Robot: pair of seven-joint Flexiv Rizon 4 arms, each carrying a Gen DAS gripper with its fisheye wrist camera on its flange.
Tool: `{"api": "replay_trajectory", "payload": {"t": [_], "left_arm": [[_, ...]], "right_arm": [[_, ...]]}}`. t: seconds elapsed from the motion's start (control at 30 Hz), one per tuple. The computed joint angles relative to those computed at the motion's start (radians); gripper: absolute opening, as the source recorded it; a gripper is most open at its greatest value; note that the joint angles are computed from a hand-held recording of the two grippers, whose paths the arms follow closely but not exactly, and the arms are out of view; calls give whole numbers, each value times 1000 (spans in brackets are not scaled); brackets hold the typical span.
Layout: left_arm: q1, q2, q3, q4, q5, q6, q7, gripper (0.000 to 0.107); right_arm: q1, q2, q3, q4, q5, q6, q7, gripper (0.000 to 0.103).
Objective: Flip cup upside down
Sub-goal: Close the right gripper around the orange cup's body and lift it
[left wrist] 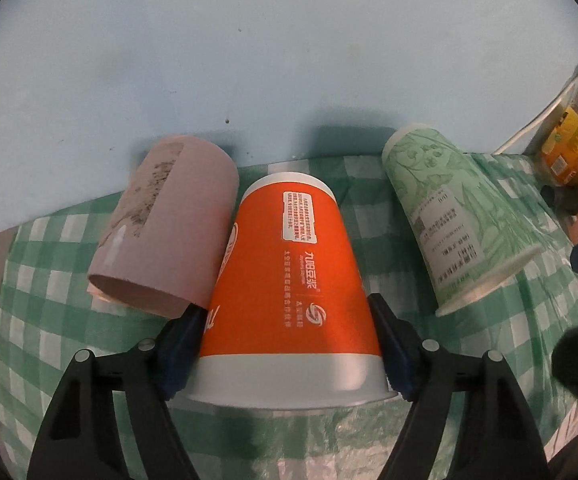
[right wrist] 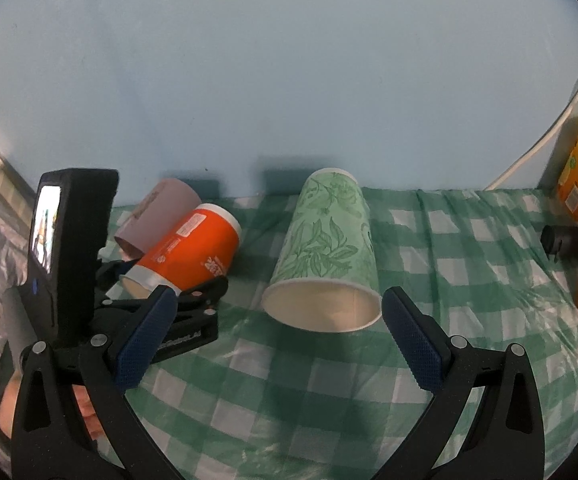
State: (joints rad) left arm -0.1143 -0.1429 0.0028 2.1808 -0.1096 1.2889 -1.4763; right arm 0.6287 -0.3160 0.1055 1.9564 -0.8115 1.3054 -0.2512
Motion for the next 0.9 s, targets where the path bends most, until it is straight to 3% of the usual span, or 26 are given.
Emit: {"api": "replay_trajectory", "payload": {"t": [0.2, 0.27, 0.53, 0.67, 0.9], "left_arm": [[12, 74, -44, 131, -195, 98, 183, 78], [-3, 106, -63, 181, -336, 122, 296, 78], [-192, 195, -50, 307, -756, 209, 622, 78], [-271, 234, -37, 343, -823, 215, 690, 78], [-322, 251, -30, 363, -745, 214, 653, 78]], "right_arm": [[-1, 21, -9, 33, -38, 44, 28, 102], [-1, 32, -10, 46, -57, 54, 34, 102], [-11, 102, -11, 130, -205, 118, 131, 102], [-35, 125, 1, 164, -294, 142, 211, 102], [-72, 130, 46, 209, -228, 191, 174, 102]]}}
